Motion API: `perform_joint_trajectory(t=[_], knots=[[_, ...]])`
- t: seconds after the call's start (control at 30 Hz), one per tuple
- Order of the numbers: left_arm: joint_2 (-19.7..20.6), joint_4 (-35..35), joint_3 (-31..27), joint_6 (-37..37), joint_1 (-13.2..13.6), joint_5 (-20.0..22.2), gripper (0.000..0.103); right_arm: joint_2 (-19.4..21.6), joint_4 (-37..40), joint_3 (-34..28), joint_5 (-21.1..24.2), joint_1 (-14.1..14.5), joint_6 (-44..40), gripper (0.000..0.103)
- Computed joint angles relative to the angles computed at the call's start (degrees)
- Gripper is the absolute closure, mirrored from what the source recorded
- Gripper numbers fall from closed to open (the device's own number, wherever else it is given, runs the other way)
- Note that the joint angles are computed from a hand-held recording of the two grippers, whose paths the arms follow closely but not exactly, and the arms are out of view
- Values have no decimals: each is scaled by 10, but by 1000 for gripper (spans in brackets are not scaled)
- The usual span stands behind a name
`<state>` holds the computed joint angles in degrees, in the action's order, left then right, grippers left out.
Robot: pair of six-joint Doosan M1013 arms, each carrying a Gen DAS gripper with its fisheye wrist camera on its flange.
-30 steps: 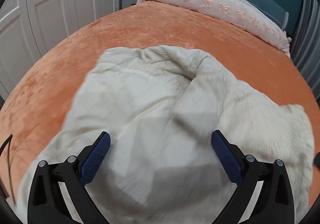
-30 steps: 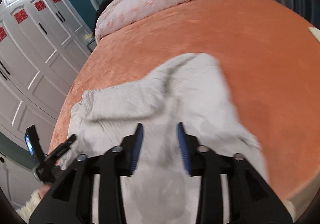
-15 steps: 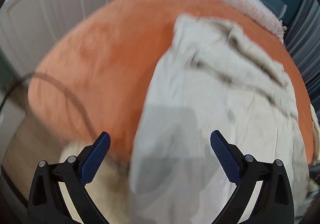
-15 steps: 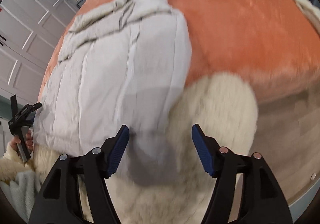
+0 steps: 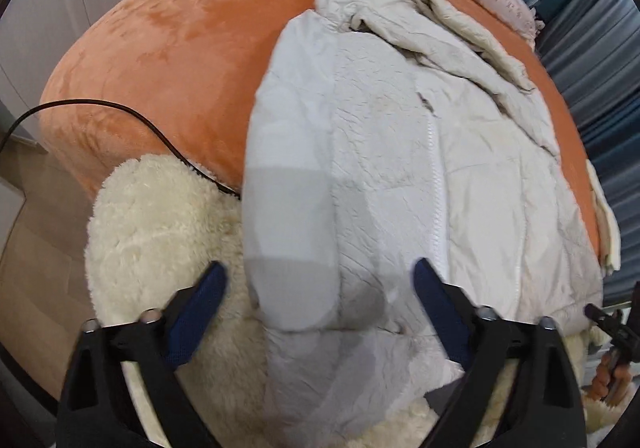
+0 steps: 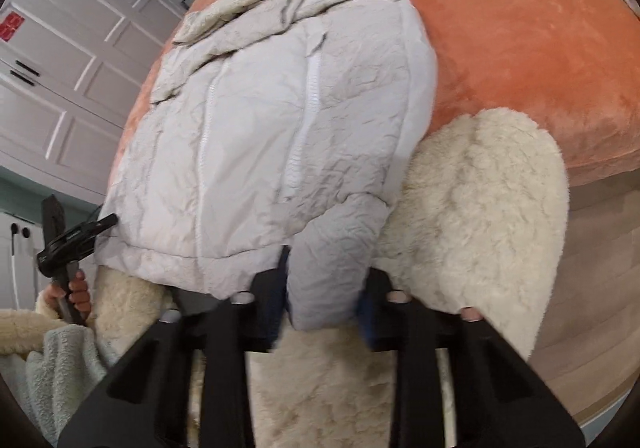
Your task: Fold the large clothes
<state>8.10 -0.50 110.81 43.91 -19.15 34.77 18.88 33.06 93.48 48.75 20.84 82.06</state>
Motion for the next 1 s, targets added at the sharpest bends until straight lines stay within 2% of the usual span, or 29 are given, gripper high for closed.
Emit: perform_joint_trajectory(t=[0.07, 0.13, 0.17, 0.2, 0.27, 0.33, 0.43, 0.53, 0.6, 0.67, 0.77, 0.87, 0.97, 1.0], knots=[[-2, -74, 6, 56, 11, -19, 51, -5, 42, -2, -13, -5, -22, 87], [-8, -74, 10, 52, 14, -31, 71, -10, 76, -10, -30, -9, -47, 88], [-14, -81, 13, 56, 16, -45, 85, -11, 91, -14, -40, -11, -60, 89], [-18, -90, 15, 60, 18, -53, 88, -12, 107, -22, -57, -12, -76, 89], [-32, -106, 13, 73, 22, -85, 90, -9, 151, -44, -95, -16, -111, 89], [-40, -68, 1, 56, 19, -105, 92, 2, 196, -67, -127, -21, -139, 89], [-44, 34, -31, -7, 17, -141, 93, 35, 244, -119, -169, -26, -164, 89], [-30, 151, -71, -91, 23, -169, 94, 79, 230, -184, -205, -24, -144, 90], [-8, 227, -107, -140, 30, -174, 94, 112, 212, -230, -218, -24, -111, 90], [13, 268, -138, -167, 39, -172, 94, 145, 164, -278, -229, -23, -54, 90], [57, 289, -200, -178, 54, -161, 95, 206, 45, -363, -225, -20, 80, 90], [107, 302, -267, -182, 64, -124, 95, 278, -80, -466, -182, -15, 219, 90], [159, 307, -328, -178, 69, -74, 95, 329, -153, -538, -132, -12, 290, 90], [183, 307, -356, -170, 71, -44, 94, 348, -168, -565, -110, -11, 305, 89]])
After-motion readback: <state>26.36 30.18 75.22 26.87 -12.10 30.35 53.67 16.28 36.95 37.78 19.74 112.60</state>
